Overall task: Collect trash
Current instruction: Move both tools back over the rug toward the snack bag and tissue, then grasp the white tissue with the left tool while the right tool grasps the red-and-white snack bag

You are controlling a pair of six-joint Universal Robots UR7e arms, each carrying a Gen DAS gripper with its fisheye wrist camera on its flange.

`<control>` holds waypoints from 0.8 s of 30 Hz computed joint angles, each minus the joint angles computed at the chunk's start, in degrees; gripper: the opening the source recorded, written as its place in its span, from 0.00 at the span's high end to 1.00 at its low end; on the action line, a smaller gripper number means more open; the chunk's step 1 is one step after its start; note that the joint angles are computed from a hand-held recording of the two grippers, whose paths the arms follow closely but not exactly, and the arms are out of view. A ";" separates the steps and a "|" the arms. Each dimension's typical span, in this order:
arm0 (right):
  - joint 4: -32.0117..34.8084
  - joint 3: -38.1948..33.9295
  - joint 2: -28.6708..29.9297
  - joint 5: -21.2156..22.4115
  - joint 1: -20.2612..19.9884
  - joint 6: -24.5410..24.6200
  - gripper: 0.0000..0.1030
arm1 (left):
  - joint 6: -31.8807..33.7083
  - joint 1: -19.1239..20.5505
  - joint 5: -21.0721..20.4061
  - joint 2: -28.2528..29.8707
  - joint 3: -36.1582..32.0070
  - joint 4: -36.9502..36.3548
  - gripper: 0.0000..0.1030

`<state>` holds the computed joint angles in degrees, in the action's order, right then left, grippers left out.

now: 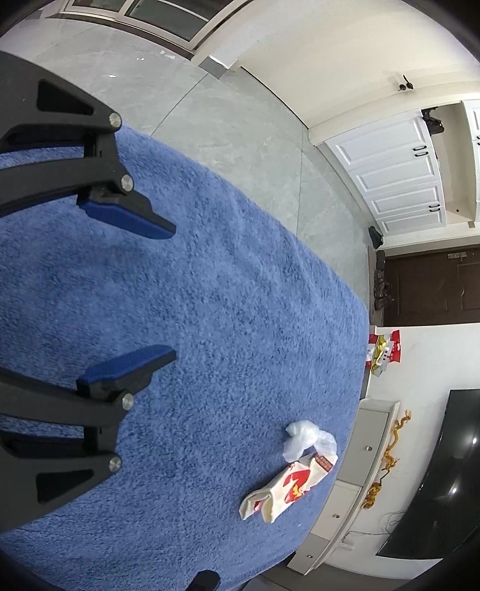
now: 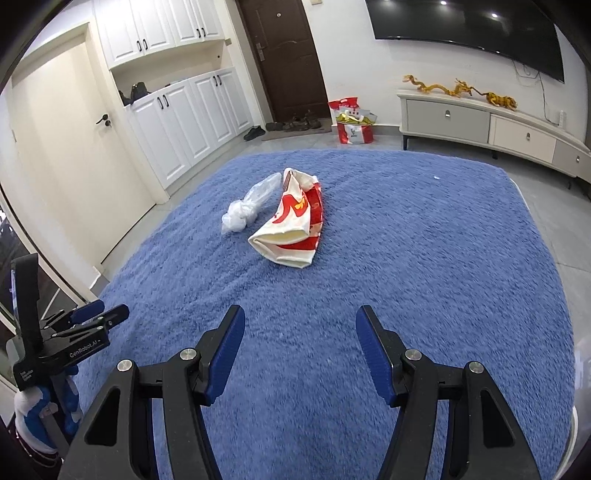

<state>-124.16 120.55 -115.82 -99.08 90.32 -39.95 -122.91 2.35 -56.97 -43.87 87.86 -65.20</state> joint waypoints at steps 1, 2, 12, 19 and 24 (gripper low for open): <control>-0.24 -0.13 0.42 0.17 -0.03 0.00 0.40 | 0.74 0.28 0.29 -0.12 0.25 -0.80 0.44; -0.53 -0.20 0.78 0.27 -0.05 0.03 0.40 | 1.53 0.56 0.68 -0.34 0.59 -1.78 0.44; -3.62 -3.02 7.56 3.52 0.75 1.83 0.40 | 19.07 5.19 10.58 -4.48 4.95 -22.42 0.44; -5.74 -5.55 14.74 6.74 0.29 5.08 0.40 | 35.32 12.05 13.87 -3.21 4.35 -36.12 0.44; -6.30 -7.78 19.20 7.66 -0.42 7.74 0.40 | 42.97 15.13 13.17 -3.06 6.66 -47.76 0.44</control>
